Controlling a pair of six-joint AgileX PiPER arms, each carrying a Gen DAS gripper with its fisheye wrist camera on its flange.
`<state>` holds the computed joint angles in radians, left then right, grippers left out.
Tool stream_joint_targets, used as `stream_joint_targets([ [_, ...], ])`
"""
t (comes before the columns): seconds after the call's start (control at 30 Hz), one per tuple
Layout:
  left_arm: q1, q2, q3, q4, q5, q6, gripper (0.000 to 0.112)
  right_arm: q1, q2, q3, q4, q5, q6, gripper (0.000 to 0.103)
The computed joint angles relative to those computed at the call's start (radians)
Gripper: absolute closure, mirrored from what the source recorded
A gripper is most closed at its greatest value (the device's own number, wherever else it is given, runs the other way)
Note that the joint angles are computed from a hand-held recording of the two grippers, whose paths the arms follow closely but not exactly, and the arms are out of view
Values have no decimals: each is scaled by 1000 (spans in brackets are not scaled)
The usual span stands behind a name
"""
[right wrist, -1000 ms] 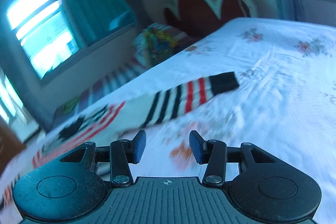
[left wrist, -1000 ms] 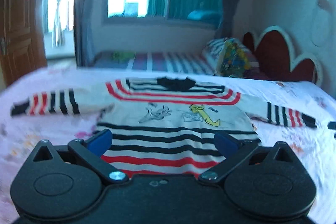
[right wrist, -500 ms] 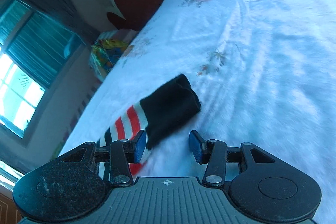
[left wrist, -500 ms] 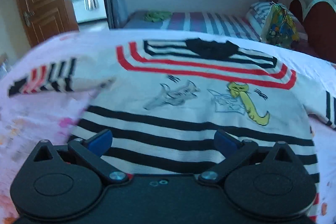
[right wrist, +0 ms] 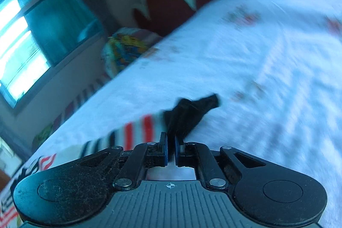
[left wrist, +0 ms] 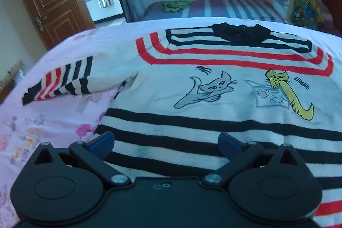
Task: Fold small clothes
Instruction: 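Grasp the black sleeve cuff with the right gripper, then fold the held sleeve across the sweater body with the right gripper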
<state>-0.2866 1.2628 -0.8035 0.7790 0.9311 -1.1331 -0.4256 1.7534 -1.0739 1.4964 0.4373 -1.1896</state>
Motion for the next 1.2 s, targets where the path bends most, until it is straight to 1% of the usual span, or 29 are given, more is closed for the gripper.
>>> stream_joint_targets([
  [0.07,87,-47,29,-68,-79,101,10,39,-47,5,3,14,-40,98],
  [0.13,122,-72,51,-52,-101,128,10,97,-101,21,6,18,-68,98],
  [0.17,165,-87,64,-65,-138,180,10,132,-124,30,9,18,-76,98],
  [0.2,230,-106,72,-112,-186,272,10,169,-148,41,-1,17,-65,98],
  [0.3,446,-129,91,-312,-350,572,10,329,-195,62,-72,-45,32,98],
  [0.37,569,-119,94,-461,-430,772,10,464,-209,58,-209,-106,211,98],
  [0.4,620,-111,90,-546,-456,872,10,538,-202,50,-286,-147,311,98],
  [0.47,722,-89,77,-715,-484,1072,10,687,-174,29,-439,-222,511,98],
  [0.53,815,-76,65,-863,-491,1272,10,824,-121,-7,-594,-284,711,98],
  [0.6,919,-62,51,-1023,-476,1472,10,938,-41,-73,-756,-324,911,98],
  [0.63,975,-51,37,-1109,-452,1572,10,986,-6,-101,-836,-340,1011,98],
  [0.7,1101,-20,3,-1278,-375,1772,10,1066,68,-174,-996,-349,1211,98],
  [0.8,1276,35,-38,-1489,-257,2072,10,1148,180,-317,-1271,-310,1511,98],
  [0.87,1363,64,-55,-1577,-204,2202,10,1183,266,-447,-1463,-258,1710,98],
  [0.93,1413,91,-77,-1622,-174,2258,10,1232,324,-540,-1657,-213,1910,98],
  [0.97,1433,106,-90,-1642,-164,2271,10,1251,341,-567,-1717,-199,1971,98],
  [1.0,1448,120,-104,-1652,-147,2270,10,1262,368,-610,-1746,-177,1991,98],
  [1.07,1481,162,-140,-1683,-106,2259,10,1274,406,-665,-1752,-150,1988,98],
  [1.1,1485,175,-156,-1677,-96,2233,10,1284,429,-702,-1763,-129,1994,98],
  [1.17,1488,203,-188,-1664,-71,2192,10,1309,457,-745,-1821,-85,1985,97],
  [1.2,1491,214,-199,-1663,-65,2193,10,1322,471,-760,-1880,-80,2005,97],
])
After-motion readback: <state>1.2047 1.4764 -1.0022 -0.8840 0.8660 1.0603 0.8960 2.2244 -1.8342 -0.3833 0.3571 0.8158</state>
